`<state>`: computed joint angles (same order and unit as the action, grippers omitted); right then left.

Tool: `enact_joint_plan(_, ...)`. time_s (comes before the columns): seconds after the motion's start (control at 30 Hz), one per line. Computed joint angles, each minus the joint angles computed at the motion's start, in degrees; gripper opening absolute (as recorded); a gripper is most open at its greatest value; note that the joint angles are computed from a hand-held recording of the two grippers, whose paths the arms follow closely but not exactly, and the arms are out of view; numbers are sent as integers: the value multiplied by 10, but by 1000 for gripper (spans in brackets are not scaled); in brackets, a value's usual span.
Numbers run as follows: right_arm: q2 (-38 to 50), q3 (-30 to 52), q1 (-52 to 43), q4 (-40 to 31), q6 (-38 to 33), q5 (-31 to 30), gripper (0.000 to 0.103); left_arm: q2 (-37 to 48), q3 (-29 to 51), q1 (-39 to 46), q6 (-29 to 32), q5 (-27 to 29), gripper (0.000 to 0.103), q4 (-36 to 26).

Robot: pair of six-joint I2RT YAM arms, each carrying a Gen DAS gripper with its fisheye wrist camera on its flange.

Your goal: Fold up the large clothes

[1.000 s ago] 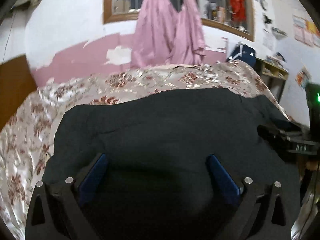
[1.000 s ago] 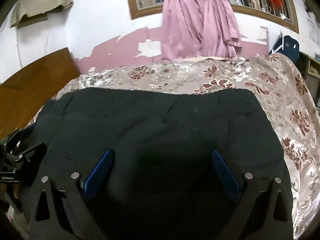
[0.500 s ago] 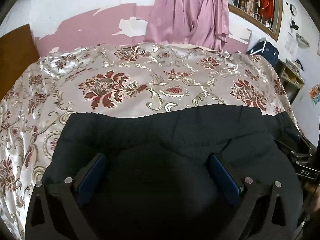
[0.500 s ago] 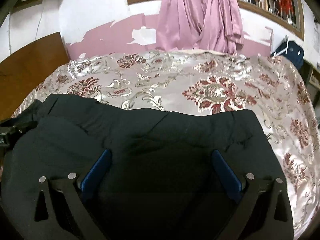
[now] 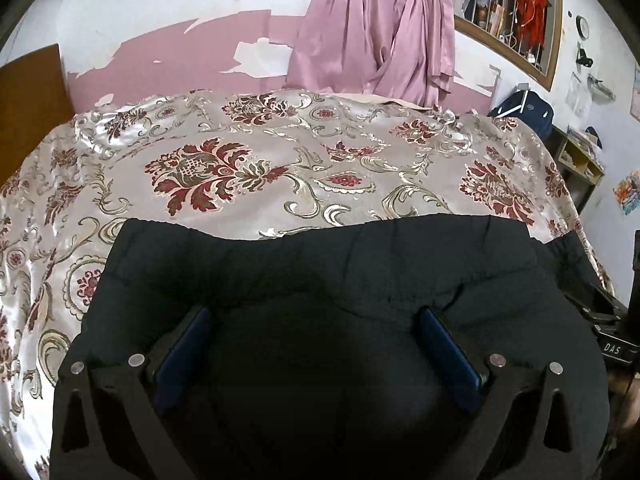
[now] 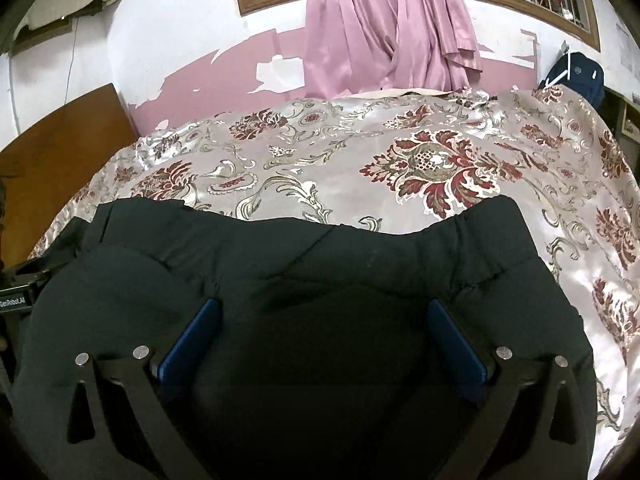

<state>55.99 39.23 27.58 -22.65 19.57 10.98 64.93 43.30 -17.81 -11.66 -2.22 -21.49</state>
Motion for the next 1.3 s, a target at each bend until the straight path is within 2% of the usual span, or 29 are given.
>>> enact_joint_plan(0.37, 3, -22, -9, 32, 3, -13, 102, 2, -23, -2, -8, 3, 103, 35)
enact_joint_plan(0.7, -4, -33, -3, 40, 4, -3, 102, -1, -28, -1, -4, 0, 103, 39)
enact_joint_plan(1.3, -103, -75, -2, 46, 7, 3, 102, -49, -65, 9, -7, 18, 103, 64)
